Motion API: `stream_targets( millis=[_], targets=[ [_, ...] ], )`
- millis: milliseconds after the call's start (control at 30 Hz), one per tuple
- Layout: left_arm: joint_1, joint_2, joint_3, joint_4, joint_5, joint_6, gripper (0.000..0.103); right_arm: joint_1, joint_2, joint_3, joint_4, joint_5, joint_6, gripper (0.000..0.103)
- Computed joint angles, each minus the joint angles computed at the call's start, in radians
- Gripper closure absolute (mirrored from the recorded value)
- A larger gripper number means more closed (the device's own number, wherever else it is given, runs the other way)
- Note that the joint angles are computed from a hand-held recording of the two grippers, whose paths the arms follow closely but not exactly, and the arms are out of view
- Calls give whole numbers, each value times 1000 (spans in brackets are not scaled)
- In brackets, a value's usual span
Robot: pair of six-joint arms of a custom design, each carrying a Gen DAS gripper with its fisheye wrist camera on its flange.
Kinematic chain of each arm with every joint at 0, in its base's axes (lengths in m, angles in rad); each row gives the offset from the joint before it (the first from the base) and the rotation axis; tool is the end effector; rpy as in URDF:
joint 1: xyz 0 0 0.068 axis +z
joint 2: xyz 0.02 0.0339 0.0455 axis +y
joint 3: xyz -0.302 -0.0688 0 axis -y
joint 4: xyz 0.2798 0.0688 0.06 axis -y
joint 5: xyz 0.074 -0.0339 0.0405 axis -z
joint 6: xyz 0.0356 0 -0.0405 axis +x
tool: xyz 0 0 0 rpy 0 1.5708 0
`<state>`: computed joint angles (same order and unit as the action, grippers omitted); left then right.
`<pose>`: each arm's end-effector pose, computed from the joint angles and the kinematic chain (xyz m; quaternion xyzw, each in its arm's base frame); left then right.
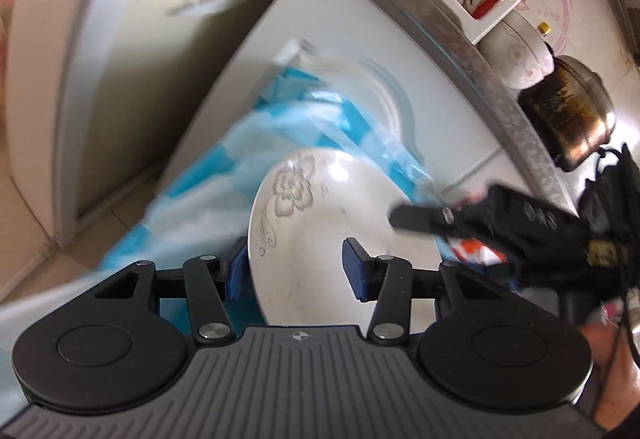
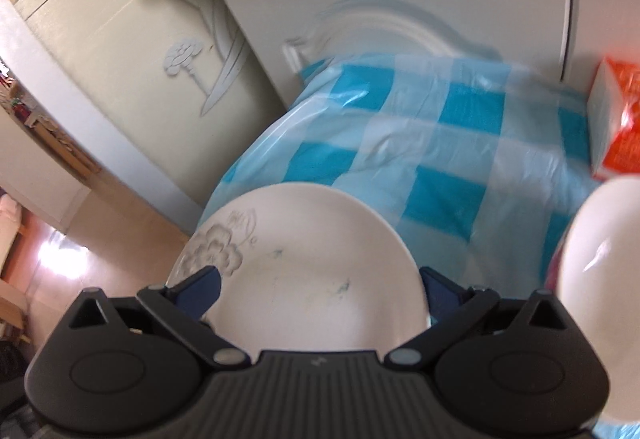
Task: Organize plates and bowls
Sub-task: 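Carry the flower plate with the left tool toward the stacked white plates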
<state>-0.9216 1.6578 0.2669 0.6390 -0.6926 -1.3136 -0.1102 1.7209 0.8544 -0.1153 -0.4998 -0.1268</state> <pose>0.1568 -0.1690 0.0806 -0.3006 0.8200 -0.2003 0.4439 0.3503 -0.0216 0.1502 -0.0795 0.9266 0.2018 0.3072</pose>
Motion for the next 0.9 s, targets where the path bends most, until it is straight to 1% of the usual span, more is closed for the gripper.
stream_targets(
  millis=[100,200,233,300,433,567,733,900],
  targets=[
    [13,-10,-26,37,16,30,51,9,-4,-47,40,14,-1,2],
    [6,-4,-7,-4,4,53,60,-14,-21,-107,115,-19,3,5],
    [0,2,1,-21,-3,57,65,-23,-27,-119,130,-27,12,7],
    [-3,-1,16,-60,-9,73,69,-40,-44,-146,149,-48,13,8],
    [-17,12,32,-94,-33,84,74,-63,-63,-180,163,-73,-1,12],
    [-29,23,34,-102,-55,101,75,-89,-51,-194,172,-125,23,12],
    [-53,38,45,-130,-96,88,81,-122,-52,-213,195,-188,86,11],
    [-90,38,69,-211,-141,34,87,-148,-90,-264,237,-219,123,10]
  ],
)
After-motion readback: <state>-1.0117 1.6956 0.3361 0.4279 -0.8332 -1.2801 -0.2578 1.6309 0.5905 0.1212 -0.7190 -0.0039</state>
